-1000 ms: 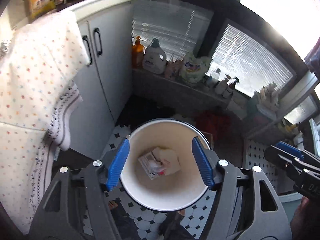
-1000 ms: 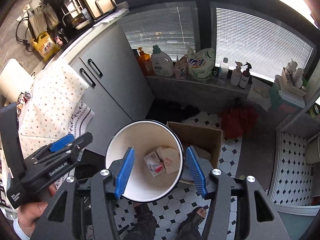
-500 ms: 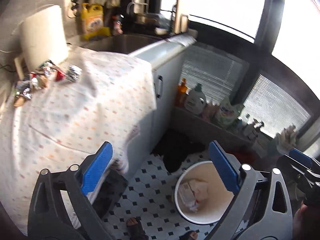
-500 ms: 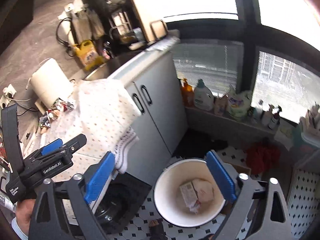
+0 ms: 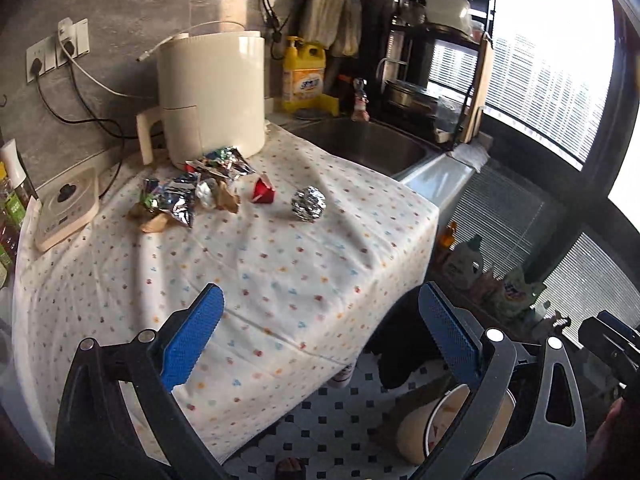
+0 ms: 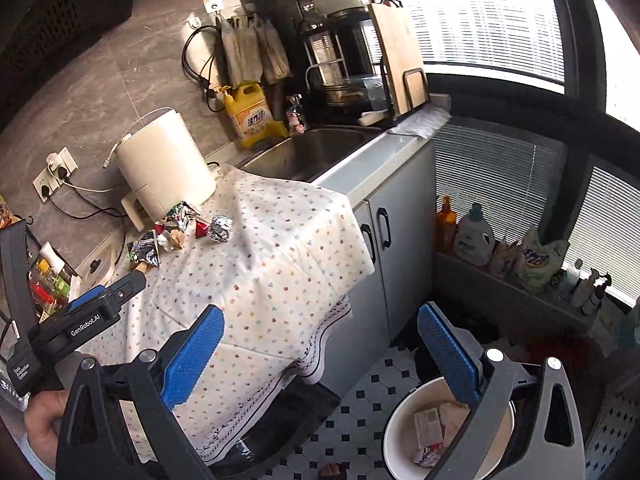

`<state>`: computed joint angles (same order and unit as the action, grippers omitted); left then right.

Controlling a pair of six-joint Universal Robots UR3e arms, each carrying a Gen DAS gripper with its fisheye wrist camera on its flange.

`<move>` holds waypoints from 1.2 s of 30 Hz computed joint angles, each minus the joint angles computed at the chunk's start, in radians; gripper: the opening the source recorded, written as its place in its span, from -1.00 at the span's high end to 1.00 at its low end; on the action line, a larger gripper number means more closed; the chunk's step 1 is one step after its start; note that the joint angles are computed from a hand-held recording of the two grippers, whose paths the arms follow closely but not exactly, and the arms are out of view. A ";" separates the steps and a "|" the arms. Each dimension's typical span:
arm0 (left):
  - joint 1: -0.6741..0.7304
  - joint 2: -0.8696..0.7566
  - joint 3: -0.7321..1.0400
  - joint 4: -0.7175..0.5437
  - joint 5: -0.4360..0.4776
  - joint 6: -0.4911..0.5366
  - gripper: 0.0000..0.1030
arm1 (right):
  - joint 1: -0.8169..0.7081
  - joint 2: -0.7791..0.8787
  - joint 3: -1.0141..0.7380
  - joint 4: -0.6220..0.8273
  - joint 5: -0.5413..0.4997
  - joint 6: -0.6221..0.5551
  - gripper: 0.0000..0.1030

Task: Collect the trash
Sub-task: 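Move both tools back to the counter trash, then grasp the foil wrapper with the left tool while the right tool grasps the foil ball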

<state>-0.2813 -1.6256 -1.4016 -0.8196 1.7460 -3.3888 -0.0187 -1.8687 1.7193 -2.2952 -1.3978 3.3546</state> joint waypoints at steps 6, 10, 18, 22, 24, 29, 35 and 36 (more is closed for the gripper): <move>0.126 0.037 -0.017 0.004 -0.038 0.047 -0.89 | 0.131 0.208 -0.187 -0.049 -0.067 0.047 -0.85; 0.207 0.038 -0.008 0.008 -0.072 0.088 -0.89 | 0.197 0.342 -0.314 -0.058 -0.100 0.072 -0.85; 0.382 0.026 0.004 0.033 -0.165 0.171 -0.89 | 0.287 0.581 -0.556 -0.063 -0.137 0.124 -0.85; 0.455 -0.031 0.021 0.051 -0.219 0.191 -0.86 | 0.298 0.692 -0.655 -0.050 -0.131 0.155 -0.85; 0.482 -0.071 0.041 0.059 -0.237 0.198 -0.66 | 0.305 0.746 -0.716 -0.038 -0.137 0.159 -0.85; 0.527 -0.190 0.124 0.064 -0.281 0.214 -0.31 | 0.326 0.893 -0.903 0.023 -0.161 0.161 -0.83; 0.561 -0.337 0.244 0.064 -0.326 0.226 -0.05 | 0.348 1.089 -1.191 0.151 -0.185 0.172 -0.77; 0.564 -0.363 0.268 0.064 -0.331 0.230 -0.04 | 0.351 1.130 -1.260 0.185 -0.190 0.172 -0.77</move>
